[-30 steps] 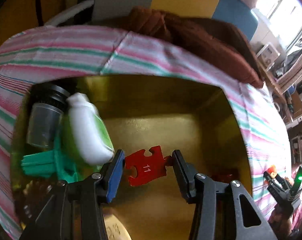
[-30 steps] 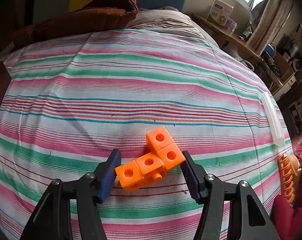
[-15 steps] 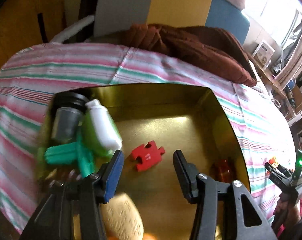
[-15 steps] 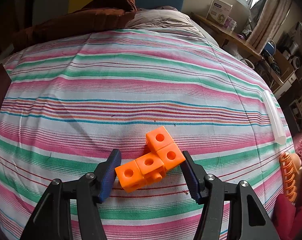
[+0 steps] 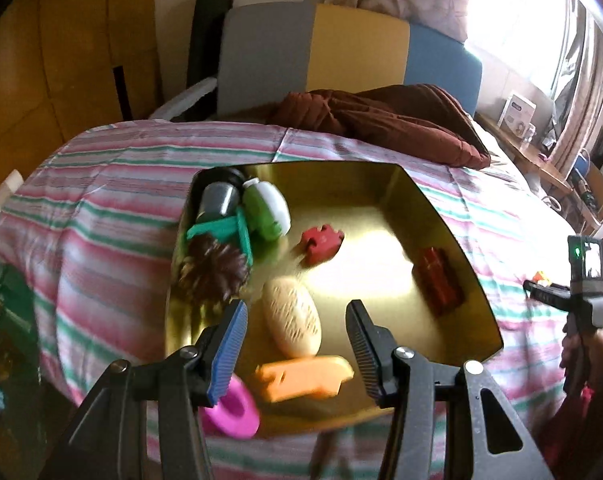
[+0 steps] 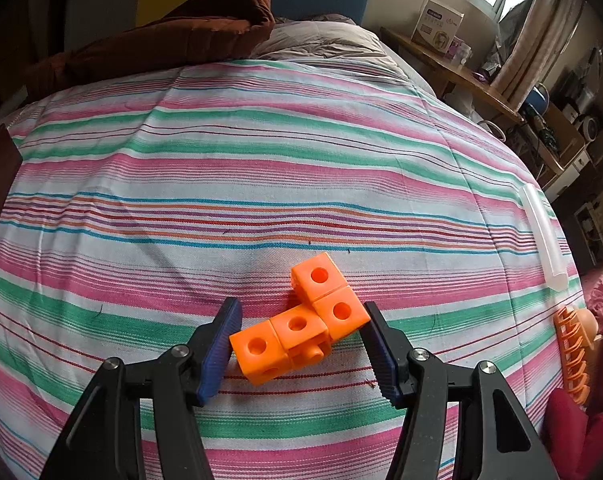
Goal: Organize rigid objects
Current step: 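Lift the orange cubes with the right gripper toward the tray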
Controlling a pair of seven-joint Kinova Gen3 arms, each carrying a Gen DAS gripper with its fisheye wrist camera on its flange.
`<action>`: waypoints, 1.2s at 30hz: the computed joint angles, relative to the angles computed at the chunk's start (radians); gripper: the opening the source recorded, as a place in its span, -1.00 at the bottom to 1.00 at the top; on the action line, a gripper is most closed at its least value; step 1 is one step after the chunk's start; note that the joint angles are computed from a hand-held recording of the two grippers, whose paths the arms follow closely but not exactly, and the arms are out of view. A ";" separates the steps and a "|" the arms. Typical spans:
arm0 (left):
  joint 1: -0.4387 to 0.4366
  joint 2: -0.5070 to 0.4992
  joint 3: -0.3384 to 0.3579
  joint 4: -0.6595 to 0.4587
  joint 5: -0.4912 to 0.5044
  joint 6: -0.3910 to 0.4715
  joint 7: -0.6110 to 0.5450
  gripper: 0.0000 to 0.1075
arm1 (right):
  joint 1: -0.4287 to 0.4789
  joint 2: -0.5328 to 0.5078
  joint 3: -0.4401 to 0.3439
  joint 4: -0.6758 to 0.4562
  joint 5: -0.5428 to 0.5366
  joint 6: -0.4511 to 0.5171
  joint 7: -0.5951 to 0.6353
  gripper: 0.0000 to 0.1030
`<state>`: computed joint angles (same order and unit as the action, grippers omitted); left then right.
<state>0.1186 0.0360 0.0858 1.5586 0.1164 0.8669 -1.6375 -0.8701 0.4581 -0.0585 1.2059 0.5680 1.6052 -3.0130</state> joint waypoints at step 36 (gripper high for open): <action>-0.093 -0.095 -0.063 0.132 0.062 -0.008 -0.050 -0.04 | -0.090 0.028 -0.013 -0.217 0.054 -0.100 0.101 0.18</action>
<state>0.0251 -0.0595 0.0223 1.6906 0.1786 0.8587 -1.6875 -0.9604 0.4861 -0.0717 0.9885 0.6221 1.5055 -2.9120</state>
